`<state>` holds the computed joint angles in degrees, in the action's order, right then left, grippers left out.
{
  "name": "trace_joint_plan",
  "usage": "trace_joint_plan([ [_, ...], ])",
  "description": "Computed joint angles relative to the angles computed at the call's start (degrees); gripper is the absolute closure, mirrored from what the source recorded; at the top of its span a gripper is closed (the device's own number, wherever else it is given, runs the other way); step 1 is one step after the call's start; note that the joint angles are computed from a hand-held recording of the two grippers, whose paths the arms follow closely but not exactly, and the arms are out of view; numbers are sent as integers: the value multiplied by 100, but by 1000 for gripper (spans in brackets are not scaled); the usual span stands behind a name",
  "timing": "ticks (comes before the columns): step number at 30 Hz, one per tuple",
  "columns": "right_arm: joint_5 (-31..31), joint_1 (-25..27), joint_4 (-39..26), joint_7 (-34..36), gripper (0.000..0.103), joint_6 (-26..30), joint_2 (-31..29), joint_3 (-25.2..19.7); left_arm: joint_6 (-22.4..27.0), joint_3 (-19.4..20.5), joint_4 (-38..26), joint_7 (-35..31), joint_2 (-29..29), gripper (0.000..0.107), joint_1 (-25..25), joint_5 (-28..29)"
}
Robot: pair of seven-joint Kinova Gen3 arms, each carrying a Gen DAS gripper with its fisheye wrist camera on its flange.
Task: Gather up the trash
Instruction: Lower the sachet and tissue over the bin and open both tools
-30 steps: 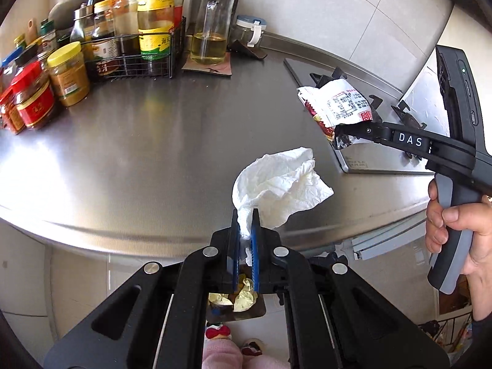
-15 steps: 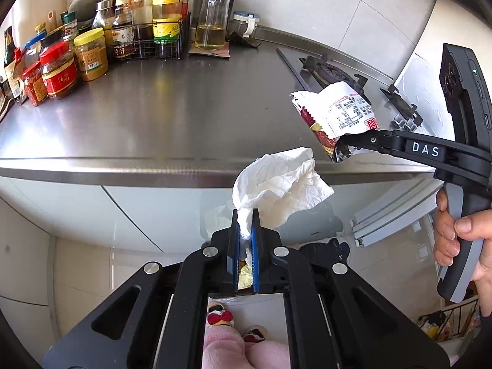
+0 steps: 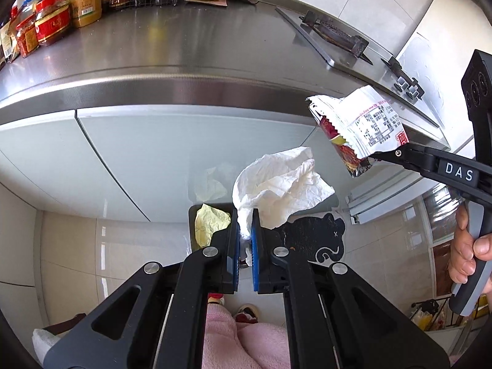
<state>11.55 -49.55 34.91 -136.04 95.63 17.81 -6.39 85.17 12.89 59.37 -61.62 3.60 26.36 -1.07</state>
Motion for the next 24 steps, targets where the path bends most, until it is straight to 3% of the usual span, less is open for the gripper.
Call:
trace_joint_plan([
  [13,-234,394,2535,-675,87,-1319,-557,-403,-899,-47,1592,-352,-8,103,-196,441],
  [24,-551,732,4107,-1167,87,-2504,-247,-465,-1658,-136,2771,-705,446,103,-275,681],
])
